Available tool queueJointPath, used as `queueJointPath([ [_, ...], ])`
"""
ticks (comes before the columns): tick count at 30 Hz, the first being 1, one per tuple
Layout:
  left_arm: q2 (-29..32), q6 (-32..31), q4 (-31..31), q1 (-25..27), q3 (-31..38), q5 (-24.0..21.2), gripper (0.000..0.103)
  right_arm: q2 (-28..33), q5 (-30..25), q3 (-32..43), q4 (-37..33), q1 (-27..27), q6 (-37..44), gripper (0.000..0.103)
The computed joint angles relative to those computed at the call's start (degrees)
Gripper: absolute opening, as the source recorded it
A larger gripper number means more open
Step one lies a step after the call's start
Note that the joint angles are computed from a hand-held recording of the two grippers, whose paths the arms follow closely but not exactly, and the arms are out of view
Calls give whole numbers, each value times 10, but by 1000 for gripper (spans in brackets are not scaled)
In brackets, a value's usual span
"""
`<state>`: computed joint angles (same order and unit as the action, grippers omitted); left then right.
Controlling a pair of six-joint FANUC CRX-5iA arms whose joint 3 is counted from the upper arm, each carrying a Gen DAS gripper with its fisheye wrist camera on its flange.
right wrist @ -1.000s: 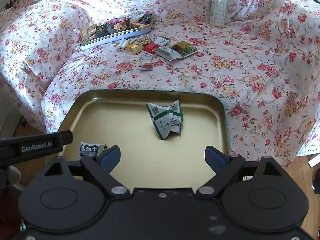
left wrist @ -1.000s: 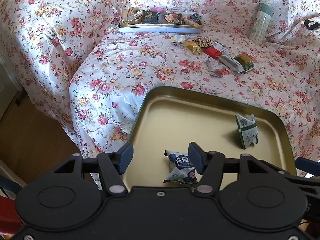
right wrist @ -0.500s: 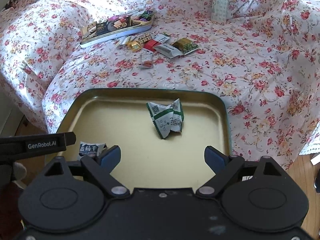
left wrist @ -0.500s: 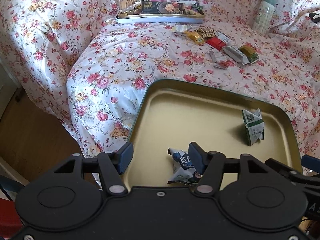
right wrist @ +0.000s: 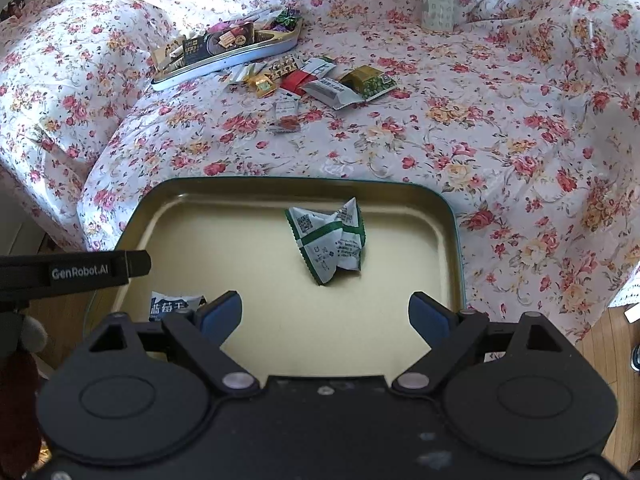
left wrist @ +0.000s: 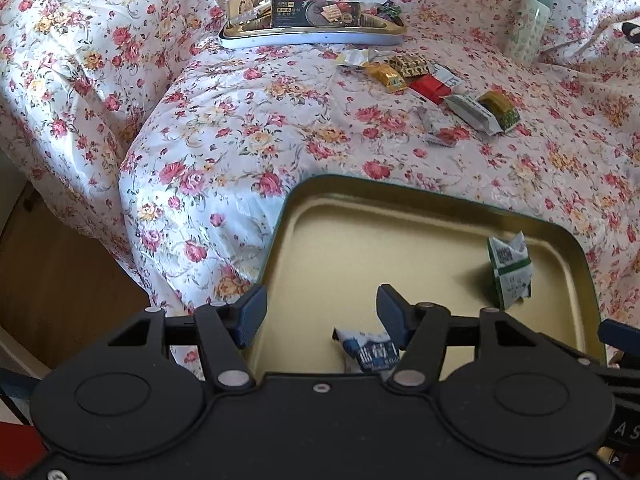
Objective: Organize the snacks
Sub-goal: 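Withdraw both open tools from the gold tray, then move both tools toward the remaining snack packets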
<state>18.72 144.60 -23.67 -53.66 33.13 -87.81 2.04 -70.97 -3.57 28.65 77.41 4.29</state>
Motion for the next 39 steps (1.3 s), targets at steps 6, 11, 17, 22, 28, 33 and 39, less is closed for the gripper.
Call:
queueJointPath([
  [6,1,-14,11,19,-2,8,65,17,-2,25,-13,-19,27,95],
  [11,7,-31,11,32,3,13,65,30,-8,44,-18,-37,38,94],
  [17,13,-48,11,46,8,23,65,47,-6,65,-27,-63,56,93],
  [22,22,-58,23,65,13,32,65,66,-4,87,-34,-84,73,93],
  [28,39,-75,33,82,26,40,65,87,2,110,-44,-107,91,93],
  [33,55,-92,42,95,41,47,65,101,10,126,-42,-123,102,92],
  [39,72,-106,47,105,60,52,65,119,11,144,-34,-137,113,93],
])
